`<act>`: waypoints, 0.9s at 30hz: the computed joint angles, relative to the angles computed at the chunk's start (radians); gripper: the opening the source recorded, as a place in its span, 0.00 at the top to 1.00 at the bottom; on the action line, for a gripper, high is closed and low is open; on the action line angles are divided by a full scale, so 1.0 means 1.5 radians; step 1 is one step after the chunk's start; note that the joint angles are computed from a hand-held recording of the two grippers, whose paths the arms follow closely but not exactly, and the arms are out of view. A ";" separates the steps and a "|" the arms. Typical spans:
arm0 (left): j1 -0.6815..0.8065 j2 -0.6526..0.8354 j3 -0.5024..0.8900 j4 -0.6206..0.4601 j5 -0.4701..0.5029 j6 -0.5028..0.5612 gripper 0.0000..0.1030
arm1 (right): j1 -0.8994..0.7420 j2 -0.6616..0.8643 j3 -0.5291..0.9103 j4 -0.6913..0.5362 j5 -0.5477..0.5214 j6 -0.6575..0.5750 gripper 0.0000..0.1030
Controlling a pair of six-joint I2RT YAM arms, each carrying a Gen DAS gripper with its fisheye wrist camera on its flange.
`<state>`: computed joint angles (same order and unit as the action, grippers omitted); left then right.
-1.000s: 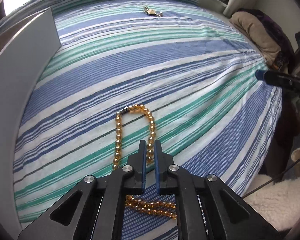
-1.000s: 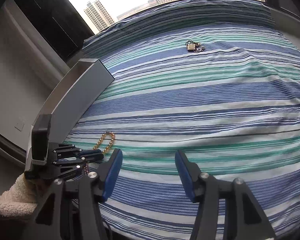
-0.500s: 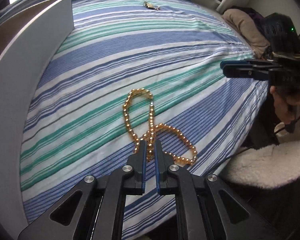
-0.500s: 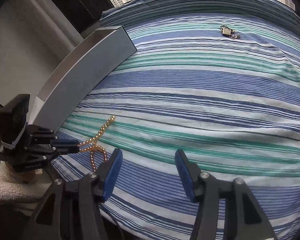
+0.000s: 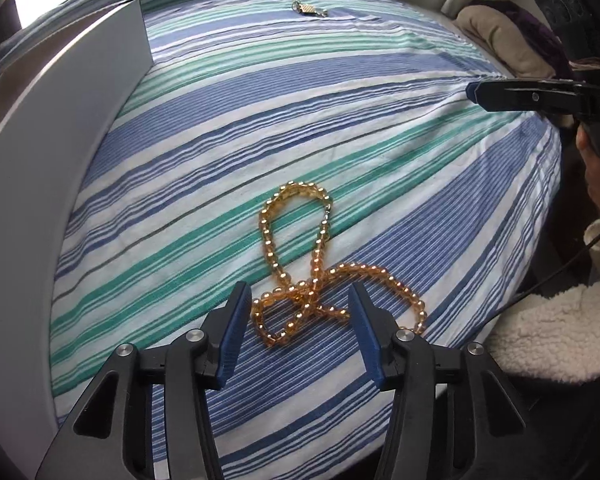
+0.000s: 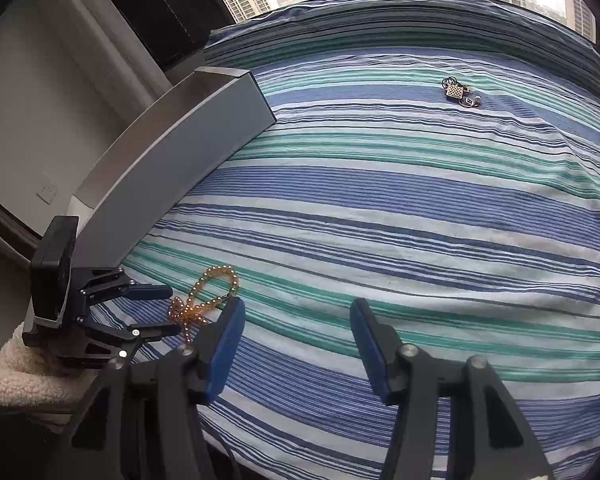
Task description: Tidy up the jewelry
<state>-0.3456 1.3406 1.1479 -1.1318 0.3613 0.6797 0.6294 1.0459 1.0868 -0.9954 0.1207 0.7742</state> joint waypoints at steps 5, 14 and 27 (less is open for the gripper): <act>-0.023 0.016 -0.010 0.017 -0.017 0.000 0.80 | -0.045 -0.007 0.005 -0.003 -0.019 -0.023 0.46; 0.017 0.038 0.005 -0.012 0.022 -0.017 0.95 | -0.504 0.167 0.186 -0.001 -0.168 -0.337 0.46; 0.017 0.025 -0.007 -0.002 0.014 -0.074 0.95 | -0.544 0.860 0.864 -0.159 -0.100 -0.327 0.44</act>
<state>-0.3202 1.3782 1.1375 -1.1348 0.3818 0.5681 -0.1871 2.3357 2.3832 -1.2339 -0.0298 0.2838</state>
